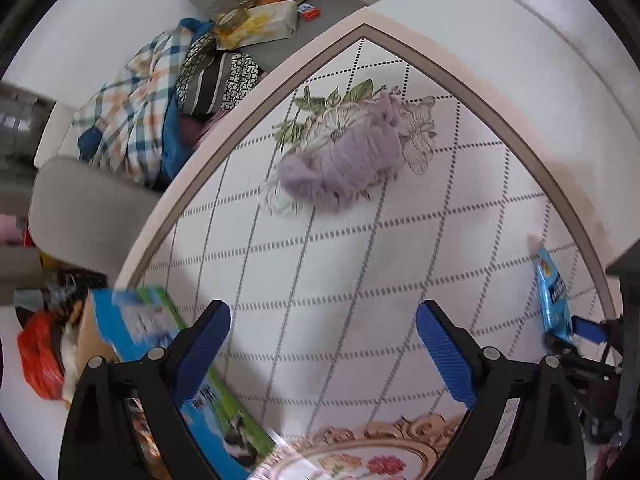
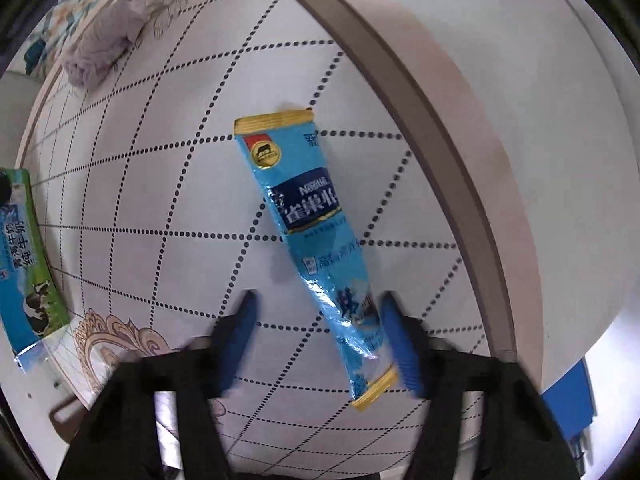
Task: Organize soft objects
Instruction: 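Move both tools to the table while the right tool grasps the blue Nestlé packet, then grasp the lilac cloth with the left tool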
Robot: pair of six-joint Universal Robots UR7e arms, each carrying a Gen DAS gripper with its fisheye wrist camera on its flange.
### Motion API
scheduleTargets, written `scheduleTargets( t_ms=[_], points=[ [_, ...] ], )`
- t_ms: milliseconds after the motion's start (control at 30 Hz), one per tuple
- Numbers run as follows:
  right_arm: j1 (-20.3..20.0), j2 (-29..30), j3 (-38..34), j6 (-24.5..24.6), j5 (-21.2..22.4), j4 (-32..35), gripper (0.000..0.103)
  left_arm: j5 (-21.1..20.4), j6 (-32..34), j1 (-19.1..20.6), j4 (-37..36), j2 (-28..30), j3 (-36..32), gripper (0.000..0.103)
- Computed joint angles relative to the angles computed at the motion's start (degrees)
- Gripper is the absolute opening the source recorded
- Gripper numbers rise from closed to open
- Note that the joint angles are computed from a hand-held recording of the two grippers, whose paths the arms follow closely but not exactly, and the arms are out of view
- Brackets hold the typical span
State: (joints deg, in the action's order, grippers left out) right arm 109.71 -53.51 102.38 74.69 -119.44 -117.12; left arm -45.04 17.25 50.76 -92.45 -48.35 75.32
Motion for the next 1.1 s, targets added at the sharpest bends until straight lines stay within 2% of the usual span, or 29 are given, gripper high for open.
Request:
scheduleTargets(
  t_ms=[33,167,300,433,600,633,667,700,733,900,1000,1100],
  points=[
    [-0.39,0.23,-0.52,-0.92,0.01,0.5,0.03,0.28,0.57,0.05,0.09,0.96,-0.79,0.095],
    [-1.87,-0.12,-1.67,-3.13,-1.38,0.0,0.024,2.09,3.02,0.44,0.56,5.84,-5.2,0.095],
    [-3.73,-0.56,-3.49,-5.16,-3.07,-1.16,0.023,5.31,8.91,0.73,-0.31,10.82,-8.69,0.095],
    [-5.42,-0.32,-5.89,-7.21,-3.65,-0.21,0.023,6.8,14.37,1.09,0.76,14.95,-11.82,0.095],
    [-7.25,-0.12,-7.83,-9.51,-2.55,0.03,0.023,4.89,13.1,1.99,7.8,18.63,-16.07,0.095],
    [-7.59,-0.3,-7.99,-9.81,-2.1,-0.03,0.023,3.79,13.83,2.14,6.53,18.37,-15.61,0.086],
    [-7.84,-0.95,-7.35,-10.19,-1.7,0.01,0.024,3.11,14.54,2.25,5.06,17.97,-14.8,0.063],
    [-7.99,-1.59,-6.65,-10.3,-1.49,-0.41,0.024,1.91,13.46,2.43,5.99,18.07,-15.5,0.057],
    [-8.09,-2.4,-5.59,-10.34,-1.33,-1.54,0.024,0.5,12.46,2.55,6.15,18.09,-16.16,0.039],
    [-8.53,-3.9,-2.83,-10.41,0.03,-4.16,0.025,-1.95,7.41,3.13,7.74,17.05,-16.55,0.036],
    [-8.6,-4.62,-0.84,-10.33,-0.8,-5.63,0.024,-6.97,1.37,4.15,11.29,15.93,-18.09,0.036],
    [-7.6,-4.25,-0.81,-10.23,-1.95,-6.04,0.018,-12.4,-4.4,5.09,12.39,13.22,-17.78,0.035]
  ],
)
